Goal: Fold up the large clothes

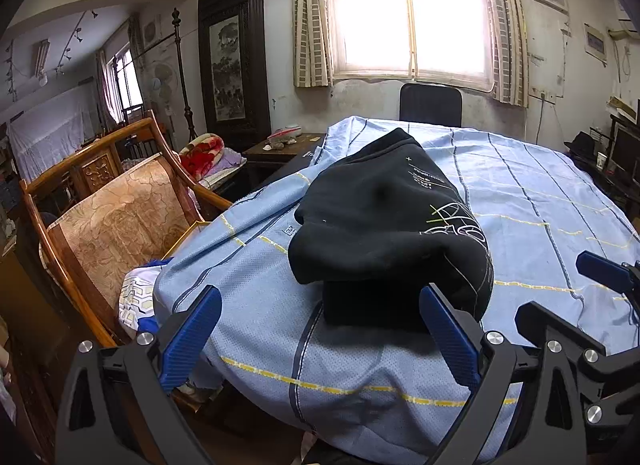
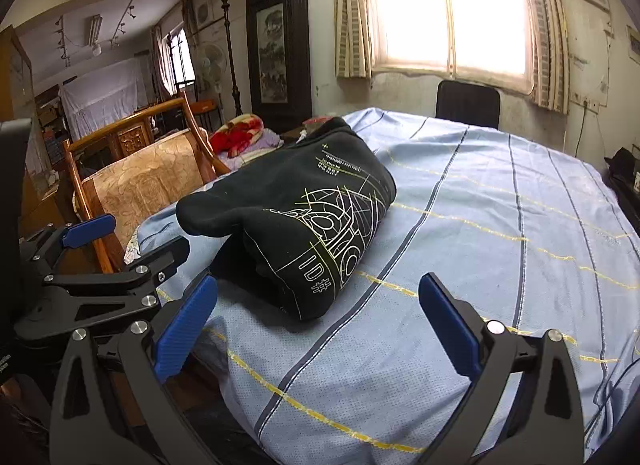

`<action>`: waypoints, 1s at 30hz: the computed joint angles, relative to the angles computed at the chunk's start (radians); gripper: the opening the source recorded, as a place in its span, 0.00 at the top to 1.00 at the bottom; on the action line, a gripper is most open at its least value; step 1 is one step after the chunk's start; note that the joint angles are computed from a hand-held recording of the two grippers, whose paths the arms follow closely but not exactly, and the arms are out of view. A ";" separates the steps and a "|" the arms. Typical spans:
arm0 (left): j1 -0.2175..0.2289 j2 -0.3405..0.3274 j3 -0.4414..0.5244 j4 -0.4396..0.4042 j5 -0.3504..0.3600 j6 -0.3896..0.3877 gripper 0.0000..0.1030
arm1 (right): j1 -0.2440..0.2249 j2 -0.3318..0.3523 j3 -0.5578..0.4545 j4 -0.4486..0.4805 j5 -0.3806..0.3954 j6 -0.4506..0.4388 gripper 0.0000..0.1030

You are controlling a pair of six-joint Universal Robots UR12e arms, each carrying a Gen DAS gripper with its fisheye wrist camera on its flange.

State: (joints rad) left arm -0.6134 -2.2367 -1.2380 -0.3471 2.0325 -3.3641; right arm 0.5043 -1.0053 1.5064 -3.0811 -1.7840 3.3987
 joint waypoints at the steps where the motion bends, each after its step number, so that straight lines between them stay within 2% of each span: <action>1: 0.001 0.000 0.003 -0.005 -0.004 -0.001 0.04 | -0.003 -0.001 -0.005 0.016 0.008 0.005 0.05; 6: 0.006 -0.008 0.032 -0.013 -0.004 -0.001 0.04 | -0.015 -0.004 -0.035 0.076 0.044 0.024 0.05; 9: 0.004 -0.016 0.052 -0.018 0.015 0.009 0.04 | -0.017 -0.002 -0.049 0.085 0.044 0.021 0.05; 14: 0.009 -0.022 0.073 -0.037 0.006 0.008 0.04 | -0.020 0.000 -0.068 0.111 0.043 0.016 0.05; 30: 0.016 -0.040 0.106 -0.074 -0.007 0.001 0.04 | -0.030 0.011 -0.090 0.142 0.058 0.034 0.05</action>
